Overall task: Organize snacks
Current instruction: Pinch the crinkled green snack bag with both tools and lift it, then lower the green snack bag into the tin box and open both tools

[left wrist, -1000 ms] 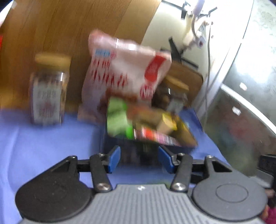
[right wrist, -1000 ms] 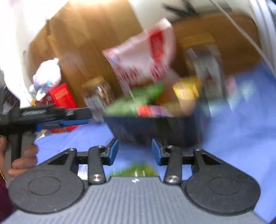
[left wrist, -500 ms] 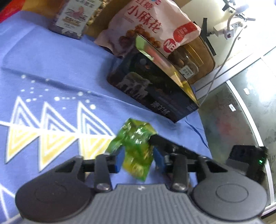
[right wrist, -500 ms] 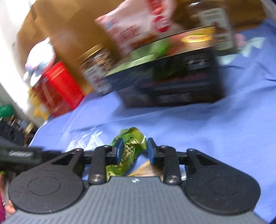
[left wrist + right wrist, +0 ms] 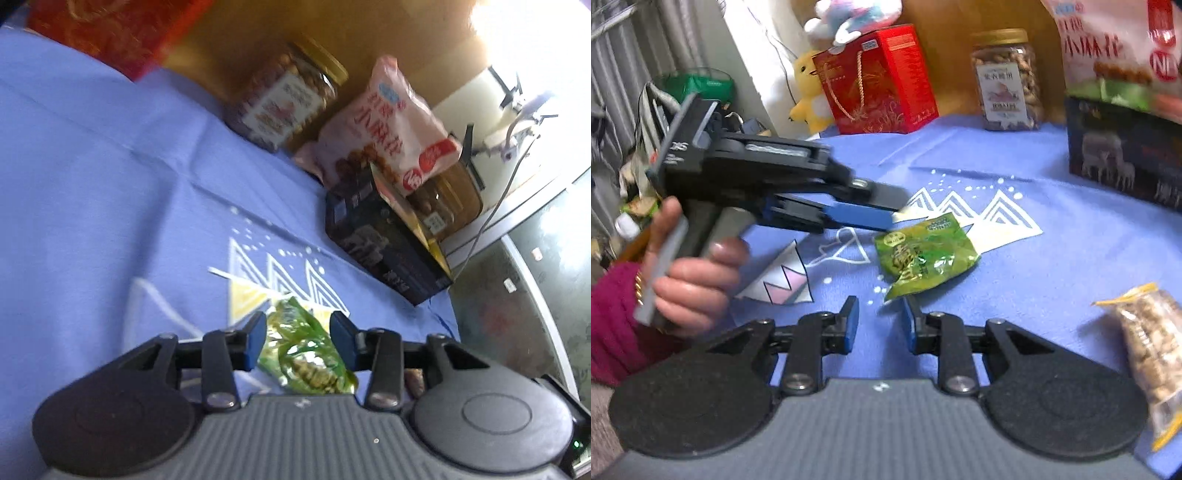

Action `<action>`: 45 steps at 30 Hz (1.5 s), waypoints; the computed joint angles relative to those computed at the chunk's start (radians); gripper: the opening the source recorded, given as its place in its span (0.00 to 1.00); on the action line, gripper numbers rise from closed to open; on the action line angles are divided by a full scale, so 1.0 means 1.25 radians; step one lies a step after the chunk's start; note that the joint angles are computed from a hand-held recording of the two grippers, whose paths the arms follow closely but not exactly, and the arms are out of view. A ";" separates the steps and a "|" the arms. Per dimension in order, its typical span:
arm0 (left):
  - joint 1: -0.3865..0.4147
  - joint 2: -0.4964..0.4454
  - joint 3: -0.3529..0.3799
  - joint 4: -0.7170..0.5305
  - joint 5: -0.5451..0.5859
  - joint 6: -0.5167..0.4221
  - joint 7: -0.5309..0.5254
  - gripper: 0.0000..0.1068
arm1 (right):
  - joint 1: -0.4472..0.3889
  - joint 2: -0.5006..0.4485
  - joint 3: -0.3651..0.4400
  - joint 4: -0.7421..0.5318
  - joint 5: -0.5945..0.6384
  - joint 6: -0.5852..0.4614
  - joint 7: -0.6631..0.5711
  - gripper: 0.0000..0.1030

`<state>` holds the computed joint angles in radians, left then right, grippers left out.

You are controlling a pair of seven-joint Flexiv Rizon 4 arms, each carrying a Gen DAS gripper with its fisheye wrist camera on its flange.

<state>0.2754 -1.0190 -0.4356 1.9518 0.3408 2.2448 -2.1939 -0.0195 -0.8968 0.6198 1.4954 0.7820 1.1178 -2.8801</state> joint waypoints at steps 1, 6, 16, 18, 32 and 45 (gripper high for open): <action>0.002 0.006 0.007 0.016 0.000 0.018 -0.003 0.39 | -0.006 0.000 0.003 -0.002 0.006 0.004 -0.004 0.35; 0.002 0.015 0.019 0.028 0.009 0.024 -0.009 0.48 | -0.011 -0.015 -0.012 -0.036 0.032 0.004 0.061 0.41; 0.089 -0.089 -0.116 -0.072 0.093 -0.086 0.086 0.51 | 0.022 -0.040 -0.035 -0.085 0.045 -0.034 0.163 0.38; 0.103 -0.103 -0.134 -0.069 0.093 -0.081 0.094 0.51 | 0.035 -0.051 -0.029 -0.093 0.048 -0.003 0.146 0.27; 0.064 -0.062 -0.119 -0.045 0.043 -0.058 0.109 0.30 | -0.084 -0.089 0.004 -0.161 0.167 -0.245 0.198 0.20; -0.016 -0.031 -0.191 -0.288 -0.009 -0.321 0.308 0.24 | -0.089 -0.027 -0.078 -0.221 0.313 -0.209 0.091 0.19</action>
<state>0.2556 -1.0580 -0.6748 1.5915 0.3300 1.8435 -1.8094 -0.1309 -0.9302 0.5227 1.2193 1.1738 0.8565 -2.7662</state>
